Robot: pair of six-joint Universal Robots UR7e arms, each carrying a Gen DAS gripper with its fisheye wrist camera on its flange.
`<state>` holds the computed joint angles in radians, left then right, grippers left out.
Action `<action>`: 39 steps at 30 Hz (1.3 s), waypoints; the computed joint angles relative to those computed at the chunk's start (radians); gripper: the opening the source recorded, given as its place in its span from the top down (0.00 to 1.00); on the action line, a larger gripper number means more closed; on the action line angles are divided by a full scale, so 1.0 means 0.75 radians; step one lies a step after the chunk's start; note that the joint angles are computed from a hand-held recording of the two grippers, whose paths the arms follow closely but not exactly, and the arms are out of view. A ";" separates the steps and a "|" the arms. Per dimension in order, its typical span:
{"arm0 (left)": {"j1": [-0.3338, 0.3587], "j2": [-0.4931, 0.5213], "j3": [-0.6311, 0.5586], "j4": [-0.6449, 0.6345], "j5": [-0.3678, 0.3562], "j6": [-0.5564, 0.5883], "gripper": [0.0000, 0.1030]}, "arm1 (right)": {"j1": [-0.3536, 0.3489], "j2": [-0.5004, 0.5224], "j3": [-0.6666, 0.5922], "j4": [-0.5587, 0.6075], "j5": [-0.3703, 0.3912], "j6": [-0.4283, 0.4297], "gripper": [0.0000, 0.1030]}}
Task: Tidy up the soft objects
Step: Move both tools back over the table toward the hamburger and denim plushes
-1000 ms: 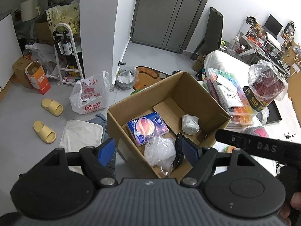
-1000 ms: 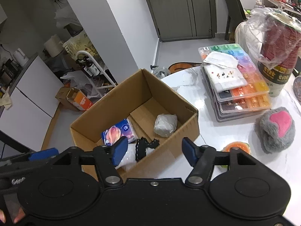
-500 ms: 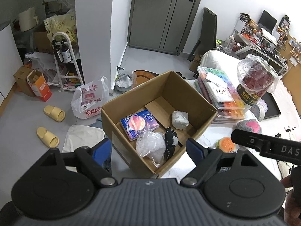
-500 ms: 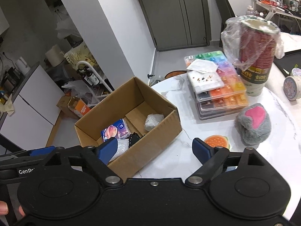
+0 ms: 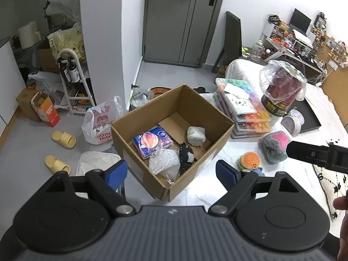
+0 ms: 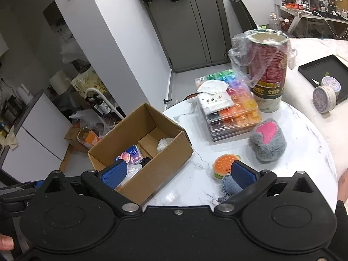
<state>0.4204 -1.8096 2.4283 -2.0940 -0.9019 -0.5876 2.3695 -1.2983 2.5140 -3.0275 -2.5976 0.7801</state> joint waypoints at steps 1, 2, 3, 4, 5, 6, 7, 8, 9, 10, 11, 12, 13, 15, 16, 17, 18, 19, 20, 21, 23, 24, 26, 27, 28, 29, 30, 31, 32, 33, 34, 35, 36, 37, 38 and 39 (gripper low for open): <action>-0.014 -0.009 0.003 0.011 0.002 -0.006 0.15 | 0.010 -0.008 0.002 0.016 -0.003 0.010 0.00; -0.029 -0.019 0.007 0.022 0.005 -0.012 0.15 | 0.021 -0.016 0.003 0.032 -0.006 0.022 0.00; -0.043 -0.029 0.009 0.033 0.007 -0.016 0.15 | 0.033 -0.025 0.006 0.047 -0.009 0.031 0.00; -0.057 -0.038 0.013 0.045 0.010 -0.024 0.15 | 0.046 -0.034 0.007 0.065 -0.014 0.043 0.00; -0.072 -0.048 0.016 0.058 0.013 -0.034 0.15 | 0.056 -0.042 0.009 0.080 -0.018 0.054 0.00; -0.085 -0.056 0.018 0.072 0.016 -0.043 0.15 | 0.066 -0.052 0.008 0.102 -0.021 0.068 0.00; -0.094 -0.064 0.020 0.081 0.019 -0.047 0.15 | 0.075 -0.061 0.011 0.116 -0.023 0.078 0.00; -0.106 -0.070 0.022 0.092 0.022 -0.058 0.15 | 0.085 -0.069 0.013 0.132 -0.027 0.091 0.00; -0.117 -0.078 0.024 0.104 0.026 -0.069 0.15 | 0.095 -0.080 0.014 0.155 -0.032 0.106 0.00; -0.126 -0.081 0.024 0.115 0.029 -0.080 0.15 | 0.104 -0.088 0.016 0.172 -0.038 0.117 0.00; -0.135 -0.088 0.024 0.129 0.031 -0.091 0.15 | 0.112 -0.096 0.018 0.188 -0.045 0.129 0.00; -0.142 -0.092 0.023 0.140 0.032 -0.098 0.15 | 0.120 -0.100 0.018 0.202 -0.050 0.141 0.00; -0.151 -0.098 0.022 0.152 0.033 -0.105 0.15 | 0.128 -0.108 0.021 0.214 -0.055 0.152 0.00; -0.169 -0.110 0.021 0.174 0.038 -0.119 0.15 | 0.142 -0.123 0.026 0.235 -0.065 0.168 0.00; -0.182 -0.118 0.022 0.186 0.044 -0.131 0.15 | 0.149 -0.132 0.030 0.246 -0.070 0.176 0.00; -0.197 -0.129 0.024 0.201 0.052 -0.149 0.15 | 0.158 -0.142 0.031 0.262 -0.074 0.189 0.00; -0.211 -0.138 0.026 0.215 0.058 -0.167 0.15 | 0.164 -0.150 0.035 0.269 -0.077 0.195 0.00; -0.221 -0.147 0.028 0.226 0.060 -0.178 0.15 | 0.174 -0.160 0.037 0.285 -0.080 0.205 0.00; -0.231 -0.154 0.029 0.235 0.061 -0.190 0.15 | 0.183 -0.169 0.038 0.299 -0.085 0.213 0.00; -0.240 -0.161 0.030 0.246 0.062 -0.203 0.15 | 0.193 -0.178 0.039 0.319 -0.089 0.223 0.00; -0.265 -0.178 0.034 0.271 0.067 -0.234 0.15 | 0.212 -0.192 0.038 0.358 -0.098 0.242 0.00; -0.274 -0.183 0.036 0.279 0.067 -0.246 0.15 | 0.222 -0.199 0.038 0.379 -0.105 0.251 0.00; -0.293 -0.195 0.036 0.304 0.067 -0.272 0.15 | 0.239 -0.212 0.038 0.415 -0.111 0.270 0.00; -0.302 -0.200 0.036 0.316 0.067 -0.284 0.15 | 0.246 -0.217 0.039 0.423 -0.112 0.276 0.00; -0.313 -0.206 0.038 0.327 0.070 -0.296 0.15 | 0.251 -0.222 0.040 0.430 -0.114 0.280 0.00; -0.322 -0.210 0.039 0.338 0.071 -0.307 0.15 | 0.257 -0.228 0.042 0.440 -0.117 0.288 0.00; -0.332 -0.216 0.039 0.351 0.072 -0.319 0.15 | 0.265 -0.234 0.044 0.456 -0.120 0.302 0.00; -0.341 -0.222 0.040 0.360 0.070 -0.326 0.15 | 0.270 -0.239 0.047 0.459 -0.120 0.306 0.00; -0.349 -0.229 0.042 0.369 0.067 -0.330 0.15 | 0.275 -0.246 0.050 0.464 -0.121 0.309 0.00; -0.356 -0.233 0.043 0.376 0.066 -0.336 0.15 | 0.284 -0.254 0.052 0.484 -0.122 0.325 0.00; -0.362 -0.235 0.045 0.382 0.065 -0.341 0.15 | 0.286 -0.260 0.054 0.490 -0.122 0.328 0.00; -0.366 -0.234 0.046 0.382 0.063 -0.343 0.15 | 0.289 -0.266 0.056 0.500 -0.122 0.334 0.00; -0.371 -0.235 0.050 0.384 0.059 -0.346 0.15 | 0.294 -0.273 0.058 0.514 -0.122 0.344 0.00; -0.374 -0.233 0.051 0.387 0.055 -0.349 0.15 | 0.294 -0.273 0.058 0.514 -0.122 0.345 0.00; -0.377 -0.230 0.053 0.387 0.049 -0.351 0.15 | 0.297 -0.281 0.062 0.523 -0.122 0.352 0.00; -0.379 -0.228 0.055 0.386 0.044 -0.352 0.15 | 0.299 -0.289 0.066 0.535 -0.122 0.361 0.00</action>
